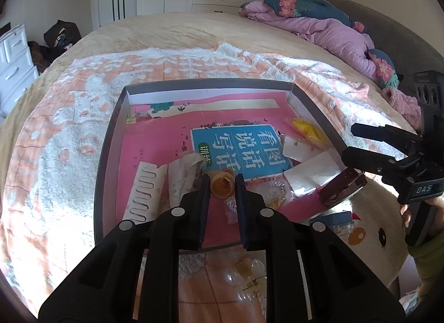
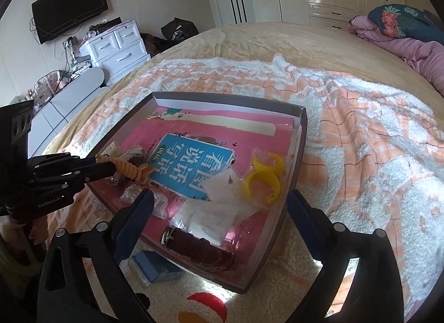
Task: Organize jewelry
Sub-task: 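Open the left tool to drop the hair tie while the right tool releases the bag, then pull both tools back from the box, then grasp the pearl hair clip with the left tool while the right tool grasps the blue bagged box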
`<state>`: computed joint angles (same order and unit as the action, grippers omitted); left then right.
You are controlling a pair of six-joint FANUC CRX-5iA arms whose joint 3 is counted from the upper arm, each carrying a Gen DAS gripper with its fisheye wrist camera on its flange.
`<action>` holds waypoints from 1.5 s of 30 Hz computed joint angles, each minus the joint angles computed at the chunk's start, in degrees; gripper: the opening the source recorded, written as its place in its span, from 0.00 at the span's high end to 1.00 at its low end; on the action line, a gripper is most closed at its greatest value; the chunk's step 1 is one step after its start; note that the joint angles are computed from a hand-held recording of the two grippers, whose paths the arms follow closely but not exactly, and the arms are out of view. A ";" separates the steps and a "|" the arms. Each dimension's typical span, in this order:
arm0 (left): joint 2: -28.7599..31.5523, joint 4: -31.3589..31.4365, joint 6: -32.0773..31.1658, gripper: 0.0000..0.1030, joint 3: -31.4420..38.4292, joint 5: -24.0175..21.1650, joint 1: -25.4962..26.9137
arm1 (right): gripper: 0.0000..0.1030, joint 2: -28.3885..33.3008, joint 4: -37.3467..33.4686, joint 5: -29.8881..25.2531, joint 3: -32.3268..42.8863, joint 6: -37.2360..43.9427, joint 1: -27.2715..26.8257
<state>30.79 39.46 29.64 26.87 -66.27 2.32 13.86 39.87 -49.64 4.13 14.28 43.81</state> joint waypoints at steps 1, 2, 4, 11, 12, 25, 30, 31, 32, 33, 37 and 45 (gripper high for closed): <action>-0.18 -0.21 0.03 0.89 -0.11 0.18 -0.03 | 0.06 -0.64 1.27 -0.08 -0.89 -1.23 0.37; -0.33 -0.37 0.00 0.89 -0.18 0.18 -0.01 | 0.06 -1.29 2.22 -0.14 -1.70 -2.21 0.72; -0.68 -0.28 -0.12 0.79 -0.53 0.32 0.07 | 0.05 -2.36 3.75 -0.47 -3.02 -3.94 1.39; -3.02 0.57 -0.82 0.49 -2.89 0.97 0.94 | 0.05 -5.64 7.11 -1.85 -7.25 -8.85 4.28; -3.35 0.58 -0.73 0.45 -3.18 0.99 1.11 | 0.05 -6.00 7.24 -1.90 -7.78 -9.47 4.64; -7.83 0.34 -1.16 0.33 -9.54 -1.34 4.86 | 0.05 -5.69 3.55 1.42 -9.76 -12.01 7.64; -7.52 -1.39 -0.57 0.33 -10.59 -4.09 5.51 | 0.05 -4.09 2.70 2.57 -8.63 -10.97 7.84; -7.28 -1.66 -0.30 0.33 -10.63 -4.65 5.46 | 0.05 -3.83 2.49 2.62 -8.33 -10.67 7.81; -6.73 -1.86 0.07 0.33 -10.34 -5.65 5.36 | 0.05 -3.61 2.44 2.79 -8.22 -10.49 7.83; -6.26 -1.87 0.29 0.33 -10.13 -6.25 5.24 | 0.05 -3.38 2.30 2.86 -8.04 -10.22 7.82; -4.15 -2.49 3.11 0.33 -8.64 -8.28 4.41 | 0.05 -2.89 1.77 3.06 -7.85 -9.65 7.67; -3.40 -2.05 4.25 0.65 -8.38 -6.91 3.35 | 0.08 -1.68 1.09 3.94 -7.06 -8.95 7.29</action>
